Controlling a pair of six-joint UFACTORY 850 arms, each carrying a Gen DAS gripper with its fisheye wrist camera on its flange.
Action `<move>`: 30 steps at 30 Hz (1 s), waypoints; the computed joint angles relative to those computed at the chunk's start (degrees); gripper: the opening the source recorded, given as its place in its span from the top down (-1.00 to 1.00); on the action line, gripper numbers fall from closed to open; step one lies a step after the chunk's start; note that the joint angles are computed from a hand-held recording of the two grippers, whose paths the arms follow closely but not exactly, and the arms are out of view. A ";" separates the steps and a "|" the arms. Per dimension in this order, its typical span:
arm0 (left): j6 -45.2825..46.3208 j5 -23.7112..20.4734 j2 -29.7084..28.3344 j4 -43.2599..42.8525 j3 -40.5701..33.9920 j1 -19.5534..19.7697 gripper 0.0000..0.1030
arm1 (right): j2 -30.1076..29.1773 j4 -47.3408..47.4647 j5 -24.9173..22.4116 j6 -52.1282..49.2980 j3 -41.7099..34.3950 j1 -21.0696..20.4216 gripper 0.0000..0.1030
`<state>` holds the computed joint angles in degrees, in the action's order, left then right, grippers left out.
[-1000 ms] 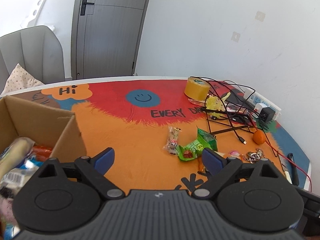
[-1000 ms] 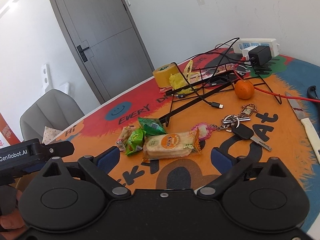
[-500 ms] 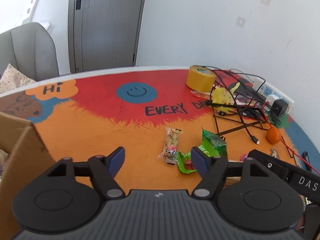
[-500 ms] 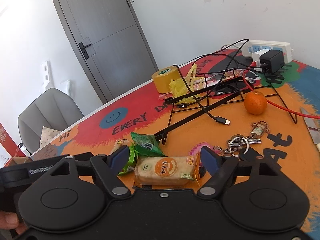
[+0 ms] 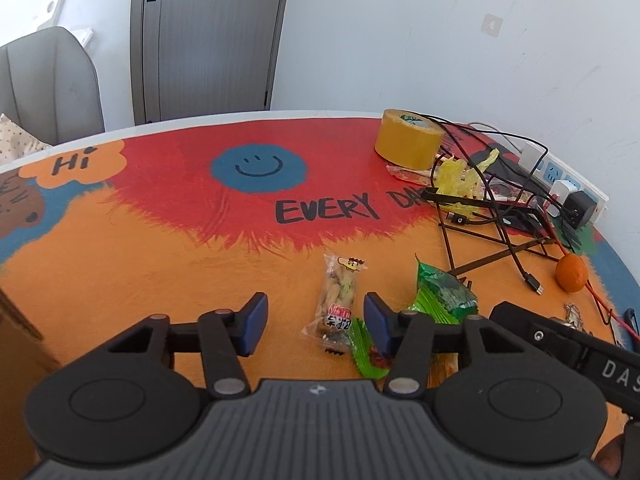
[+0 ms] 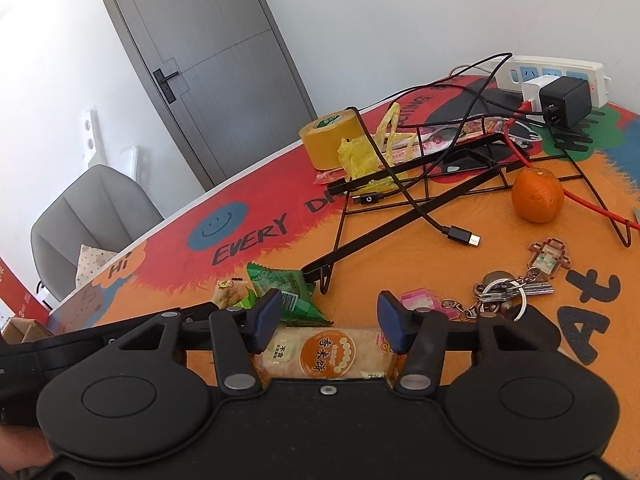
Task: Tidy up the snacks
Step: 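Grasp the orange-labelled bun with the right gripper while the left grasps the small clear snack, then carry the bun and the clear snack over the cardboard box with both tools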
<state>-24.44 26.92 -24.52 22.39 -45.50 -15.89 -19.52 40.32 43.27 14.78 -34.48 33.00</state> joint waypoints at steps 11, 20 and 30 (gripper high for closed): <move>4.06 1.82 -0.81 -3.00 0.58 0.16 0.62 | -0.76 -1.15 -1.31 1.82 -0.23 -0.11 -0.03; 1.18 2.28 2.24 1.18 4.53 2.05 0.66 | 0.36 0.77 -1.92 1.33 0.98 3.20 -0.06; -2.62 3.72 6.54 6.36 9.99 5.51 0.67 | -1.78 10.67 -1.38 -9.47 -1.07 9.07 -0.11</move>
